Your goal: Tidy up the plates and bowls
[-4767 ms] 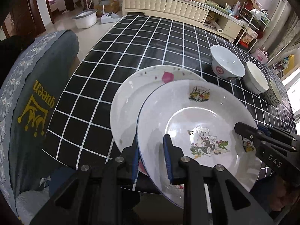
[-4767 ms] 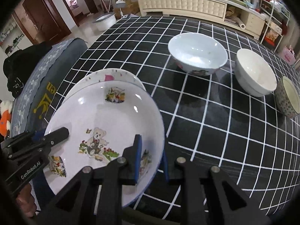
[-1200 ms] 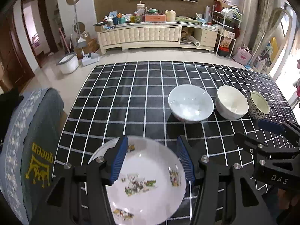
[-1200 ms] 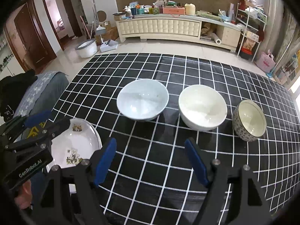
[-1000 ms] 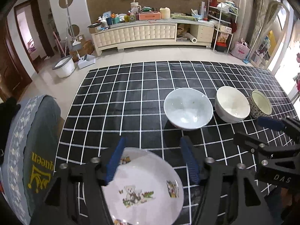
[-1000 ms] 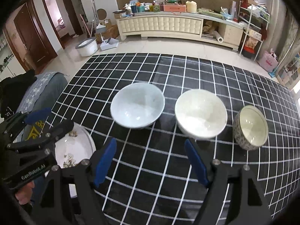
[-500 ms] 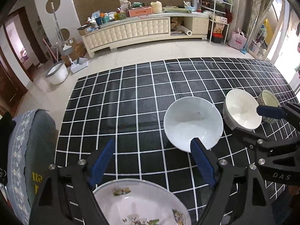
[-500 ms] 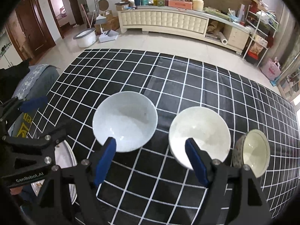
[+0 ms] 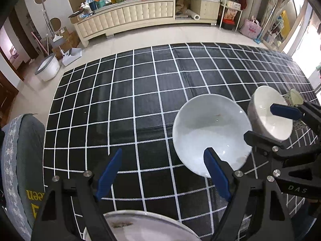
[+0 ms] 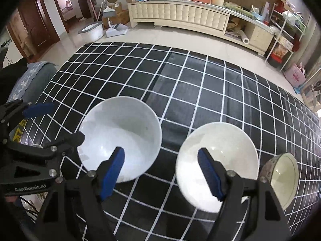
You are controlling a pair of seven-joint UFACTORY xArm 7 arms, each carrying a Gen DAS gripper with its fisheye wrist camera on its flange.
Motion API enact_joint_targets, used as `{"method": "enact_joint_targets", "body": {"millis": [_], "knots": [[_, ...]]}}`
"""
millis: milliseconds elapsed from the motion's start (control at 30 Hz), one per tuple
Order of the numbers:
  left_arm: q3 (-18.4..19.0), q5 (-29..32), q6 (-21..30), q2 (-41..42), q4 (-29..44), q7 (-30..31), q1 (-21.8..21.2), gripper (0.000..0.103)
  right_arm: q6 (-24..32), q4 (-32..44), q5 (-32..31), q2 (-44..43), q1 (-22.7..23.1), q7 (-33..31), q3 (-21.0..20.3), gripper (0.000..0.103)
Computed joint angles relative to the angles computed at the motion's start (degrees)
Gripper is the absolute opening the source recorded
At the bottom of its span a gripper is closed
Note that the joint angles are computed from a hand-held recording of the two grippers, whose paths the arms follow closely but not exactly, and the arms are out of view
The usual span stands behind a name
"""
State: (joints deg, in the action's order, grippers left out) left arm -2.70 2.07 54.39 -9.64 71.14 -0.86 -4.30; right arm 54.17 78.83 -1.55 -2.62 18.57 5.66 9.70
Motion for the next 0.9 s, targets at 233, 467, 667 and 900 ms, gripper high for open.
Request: {"method": "enact_joint_targets", "body": {"millis": [233,467,667,900], "knots": [[0.4,-1.5,2.2,3.7,2.9,-0.8,0.1,0.081,1.1,2.1,0.3,2.7,0.1,-2.0,-0.1,0.066],[0.1,1.8,3.4,5.9,4.6,-3.1,0.1,0.081,2.4,3.4,-1.9,4.0,0.3,-1.6,-0.4,0.057],[0.1,1.9,4.6,6.9,5.8,-3.0,-0.2,0.072,-1.1,2.5,-6.2,3.1,0.4,-0.2,-0.4,0.053],[0.5,0.8,5.5,6.9,5.4,-3.1,0.0,0.059,-1.3,3.8,-6.4,4.4,1.3,-2.4,0.2,0.045]]}}
